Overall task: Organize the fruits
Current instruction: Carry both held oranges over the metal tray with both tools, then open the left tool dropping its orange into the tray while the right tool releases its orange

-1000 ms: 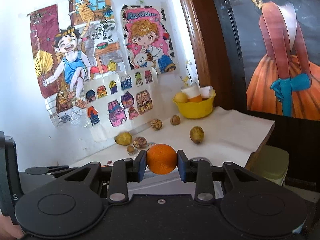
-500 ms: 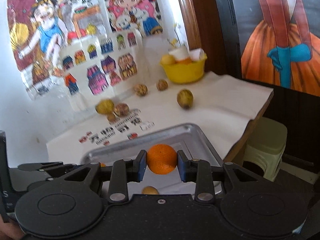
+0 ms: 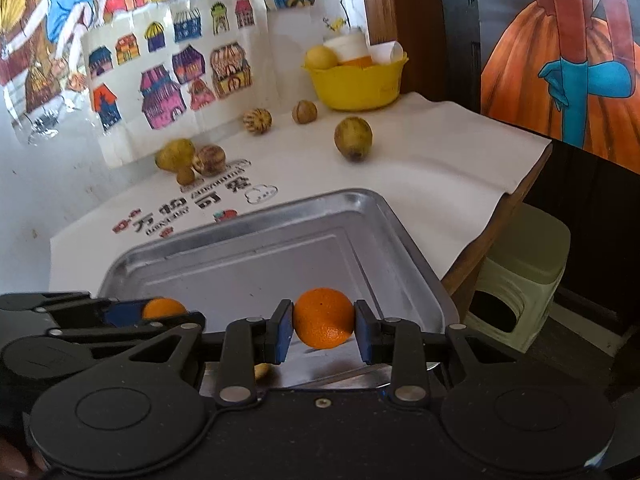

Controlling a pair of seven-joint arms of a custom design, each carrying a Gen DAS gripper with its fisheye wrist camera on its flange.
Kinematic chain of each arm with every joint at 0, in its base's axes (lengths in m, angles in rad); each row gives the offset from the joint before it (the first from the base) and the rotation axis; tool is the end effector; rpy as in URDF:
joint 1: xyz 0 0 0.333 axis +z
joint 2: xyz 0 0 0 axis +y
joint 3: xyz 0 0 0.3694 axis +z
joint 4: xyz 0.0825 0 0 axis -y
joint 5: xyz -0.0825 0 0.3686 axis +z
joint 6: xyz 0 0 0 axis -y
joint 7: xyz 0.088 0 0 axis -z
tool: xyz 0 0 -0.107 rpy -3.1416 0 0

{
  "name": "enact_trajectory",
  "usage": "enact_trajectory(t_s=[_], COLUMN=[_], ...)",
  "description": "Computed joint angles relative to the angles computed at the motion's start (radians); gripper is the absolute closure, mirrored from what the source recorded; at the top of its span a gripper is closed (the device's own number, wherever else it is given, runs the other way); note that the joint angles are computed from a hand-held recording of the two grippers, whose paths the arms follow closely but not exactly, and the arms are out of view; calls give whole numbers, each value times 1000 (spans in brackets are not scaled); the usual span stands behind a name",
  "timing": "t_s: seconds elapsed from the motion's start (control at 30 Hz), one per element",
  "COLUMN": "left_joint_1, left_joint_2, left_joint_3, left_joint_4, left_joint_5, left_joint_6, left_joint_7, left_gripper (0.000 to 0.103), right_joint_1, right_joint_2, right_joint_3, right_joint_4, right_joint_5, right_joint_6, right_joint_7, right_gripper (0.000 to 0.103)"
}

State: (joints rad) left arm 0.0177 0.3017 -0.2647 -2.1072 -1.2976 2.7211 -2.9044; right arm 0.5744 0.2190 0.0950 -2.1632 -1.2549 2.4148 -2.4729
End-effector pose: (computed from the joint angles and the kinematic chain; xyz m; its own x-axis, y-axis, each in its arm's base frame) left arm 0.5852 -0.1025 0.3527 -0.7790 -0.6259 0.0390 -0.4689 0.5401 -0.6989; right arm 0.4501 0.3473 0.3640 -0.4977 -0.8522 -0.1614 -0.5519 0.4547 -0.6990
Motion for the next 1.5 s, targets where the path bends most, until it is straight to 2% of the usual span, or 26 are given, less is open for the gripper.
enact_trajectory(t_s=[0.43,0.63,0.83,1.13,1.37,1.47,1.5], left_joint_1=[-26,-32,-31,-21,-19,-16,-14], left_joint_2=[23,34,41,43,46,45,44], left_joint_3=[-14,-15,-19,-25,-24,-27,-30], left_joint_4=[13,23,22,25,28,28,27], left_joint_5=[-99,-89,-83,-76,-56,-47,-57], left_joint_6=[72,84,93,85,79,76,80], left_joint_7=[147,140,133,124,98,89,99], left_gripper=[66,65,57,56,55,49,40], right_joint_1=[-2,-2,1,1,-2,-2,-2], right_joint_2=[33,40,42,42,28,21,17], right_joint_3=[-17,-22,-24,-27,-24,-21,-20], right_joint_4=[8,7,8,6,-2,-4,-6], right_joint_5=[22,25,24,21,17,17,13], right_joint_6=[15,27,27,33,23,15,13], right_joint_7=[-41,-38,-35,-17,-13,-7,-2], right_gripper=[69,69,68,67,60,58,56])
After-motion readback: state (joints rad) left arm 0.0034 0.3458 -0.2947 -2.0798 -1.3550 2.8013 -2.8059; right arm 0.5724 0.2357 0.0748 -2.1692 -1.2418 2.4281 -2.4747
